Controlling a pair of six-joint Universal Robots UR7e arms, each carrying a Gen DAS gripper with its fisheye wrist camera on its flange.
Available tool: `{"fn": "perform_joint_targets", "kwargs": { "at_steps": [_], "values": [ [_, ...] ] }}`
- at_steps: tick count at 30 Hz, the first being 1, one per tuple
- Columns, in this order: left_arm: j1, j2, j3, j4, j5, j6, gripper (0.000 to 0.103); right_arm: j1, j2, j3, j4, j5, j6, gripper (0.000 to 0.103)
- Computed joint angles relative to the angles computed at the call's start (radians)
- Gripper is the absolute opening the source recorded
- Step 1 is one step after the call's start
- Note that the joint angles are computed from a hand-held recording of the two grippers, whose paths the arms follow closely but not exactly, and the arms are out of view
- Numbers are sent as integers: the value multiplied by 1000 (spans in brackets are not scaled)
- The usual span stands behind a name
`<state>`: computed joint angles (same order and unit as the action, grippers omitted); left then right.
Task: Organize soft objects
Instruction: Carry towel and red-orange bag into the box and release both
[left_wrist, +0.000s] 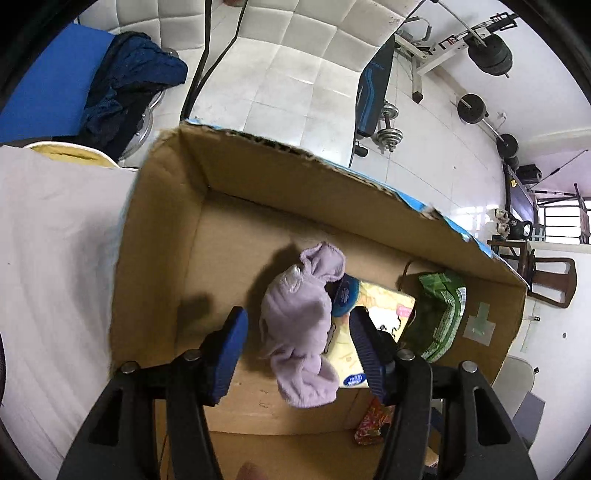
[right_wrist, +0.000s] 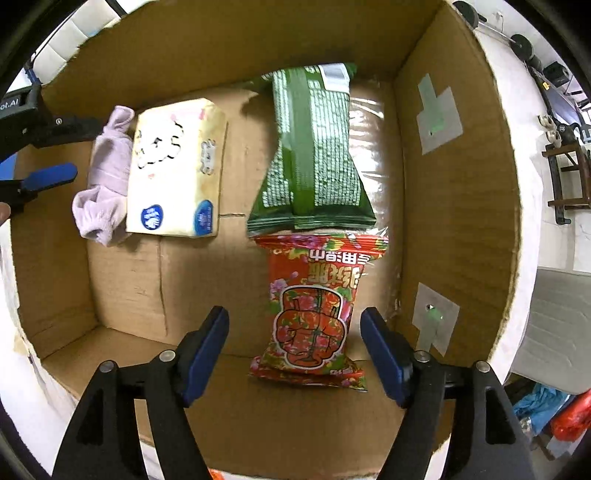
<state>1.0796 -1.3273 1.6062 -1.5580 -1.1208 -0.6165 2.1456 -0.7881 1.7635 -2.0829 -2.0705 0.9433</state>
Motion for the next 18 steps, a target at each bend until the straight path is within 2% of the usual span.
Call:
{"fn": "perform_joint_targets", "kwargs": {
  "at_steps": [1,4,8,9,11,18],
  "values": [
    [-6,-8,3,4,6,2,55,-1,-4,-2,1,-4,-1,77],
    [-35,-49,29,9,31,12,56,18,-14,-7,-4,-13,9,88],
    [-98,-128,92,17,82,36,83,47,-15,-32,5,-25,33,94],
    [-112,-145,104,30,92,41,86,56,-20,-32,5,-33,42,100],
    [-141,-183,128,62,107,39,94,81,-39,-28,17,-48,65,103],
    [-228,-302,189,109,132,5,97,136,-68,-34,55,-91,95,103]
  ]
}}
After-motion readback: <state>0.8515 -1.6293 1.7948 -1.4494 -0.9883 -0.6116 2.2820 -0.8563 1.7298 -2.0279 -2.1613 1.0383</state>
